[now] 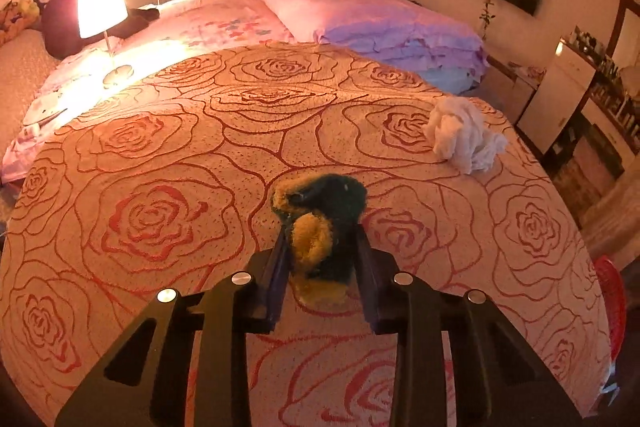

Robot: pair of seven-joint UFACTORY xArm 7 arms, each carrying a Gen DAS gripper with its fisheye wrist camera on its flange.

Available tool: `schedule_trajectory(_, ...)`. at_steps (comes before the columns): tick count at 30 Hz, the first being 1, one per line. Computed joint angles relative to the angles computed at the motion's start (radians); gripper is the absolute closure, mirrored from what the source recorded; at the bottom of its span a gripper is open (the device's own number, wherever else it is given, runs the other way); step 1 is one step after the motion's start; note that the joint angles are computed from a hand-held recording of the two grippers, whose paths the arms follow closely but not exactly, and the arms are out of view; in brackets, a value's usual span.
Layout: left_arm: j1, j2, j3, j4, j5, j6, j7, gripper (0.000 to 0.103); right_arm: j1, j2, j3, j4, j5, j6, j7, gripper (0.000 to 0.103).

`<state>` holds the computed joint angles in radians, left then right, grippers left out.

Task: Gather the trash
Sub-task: 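Grasp the green-and-yellow cloth with the left tool while the right tool grasps the white mesh cloth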

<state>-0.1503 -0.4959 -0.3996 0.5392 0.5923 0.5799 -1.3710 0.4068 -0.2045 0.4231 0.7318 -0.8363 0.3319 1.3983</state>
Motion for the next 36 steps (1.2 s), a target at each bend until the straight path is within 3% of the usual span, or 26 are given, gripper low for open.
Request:
schedule_trajectory(12,-0.107,-0.157,-0.068,-0.074,-0.111,0.133,-0.047,0.074,0.052,0.102,-0.001,0.122,-0.062,0.023,-0.008,0.031)
schedule_trajectory(17,-0.127,-0.186,-0.081,-0.096,-0.127,0.143,-0.073,0.074,0.123,0.252,-0.041,0.281,-0.105,0.024,-0.042,0.031)
schedule_trajectory(26,-0.156,-0.194,-0.087,-0.1,-0.152,0.163,-0.076,0.074,0.278,0.555,-0.13,0.648,-0.087,0.084,-0.183,0.031)
schedule_trajectory(36,-0.16,-0.18,-0.082,-0.091,-0.151,0.177,-0.079,0.074,0.364,0.858,-0.181,1.083,0.124,0.16,-0.454,0.03)
